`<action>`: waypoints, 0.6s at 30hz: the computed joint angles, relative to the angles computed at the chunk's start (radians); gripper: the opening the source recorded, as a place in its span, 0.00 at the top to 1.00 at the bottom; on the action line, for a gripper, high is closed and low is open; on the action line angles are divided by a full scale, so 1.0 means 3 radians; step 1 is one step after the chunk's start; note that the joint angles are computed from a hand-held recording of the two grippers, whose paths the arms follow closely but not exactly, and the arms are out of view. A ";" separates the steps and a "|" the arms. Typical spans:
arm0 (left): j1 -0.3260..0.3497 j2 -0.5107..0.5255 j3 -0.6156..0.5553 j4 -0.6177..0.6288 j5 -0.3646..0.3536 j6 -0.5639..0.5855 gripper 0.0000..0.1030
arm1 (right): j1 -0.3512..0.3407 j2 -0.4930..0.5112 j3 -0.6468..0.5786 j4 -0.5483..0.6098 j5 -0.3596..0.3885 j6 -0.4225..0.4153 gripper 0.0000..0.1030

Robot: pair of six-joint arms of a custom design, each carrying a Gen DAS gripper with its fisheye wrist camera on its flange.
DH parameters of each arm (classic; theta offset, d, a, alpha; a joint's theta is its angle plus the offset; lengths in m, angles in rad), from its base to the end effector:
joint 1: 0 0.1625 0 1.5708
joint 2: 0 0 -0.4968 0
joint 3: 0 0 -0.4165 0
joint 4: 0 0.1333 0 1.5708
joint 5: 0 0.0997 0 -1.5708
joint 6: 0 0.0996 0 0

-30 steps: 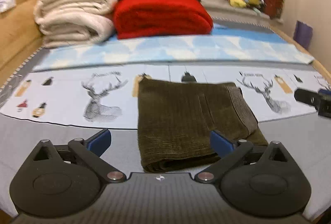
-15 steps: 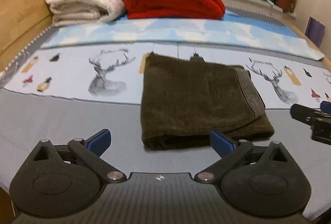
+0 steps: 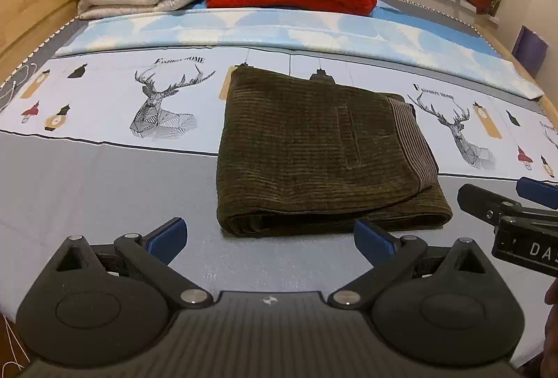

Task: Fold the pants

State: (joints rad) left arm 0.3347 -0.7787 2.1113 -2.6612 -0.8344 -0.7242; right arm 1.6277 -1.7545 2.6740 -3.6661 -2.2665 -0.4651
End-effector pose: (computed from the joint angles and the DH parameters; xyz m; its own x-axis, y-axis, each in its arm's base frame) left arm -0.4358 -0.3635 0.0111 -0.6758 0.3525 -0.6473 0.6264 0.7376 -0.2523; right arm 0.0847 -0.2663 0.3823 -0.7052 0.3166 0.6344 -0.3784 0.5887 -0.7143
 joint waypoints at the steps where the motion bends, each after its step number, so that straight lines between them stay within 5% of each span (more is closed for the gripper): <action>1: 0.0000 0.0002 0.0000 -0.0004 -0.0002 0.0002 0.01 | -0.0008 -0.0019 -0.0002 0.0026 0.0014 0.0001 0.10; 18: -0.0024 0.0039 -0.0015 -0.0046 -0.0017 0.0031 0.01 | 0.0046 -0.0038 0.0012 0.0075 0.0077 -0.0105 0.10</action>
State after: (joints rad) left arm 0.3276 -0.7671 2.1067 -2.6750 -0.8394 -0.7149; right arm 1.6416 -1.7660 2.6777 -3.6435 -2.2435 -0.4965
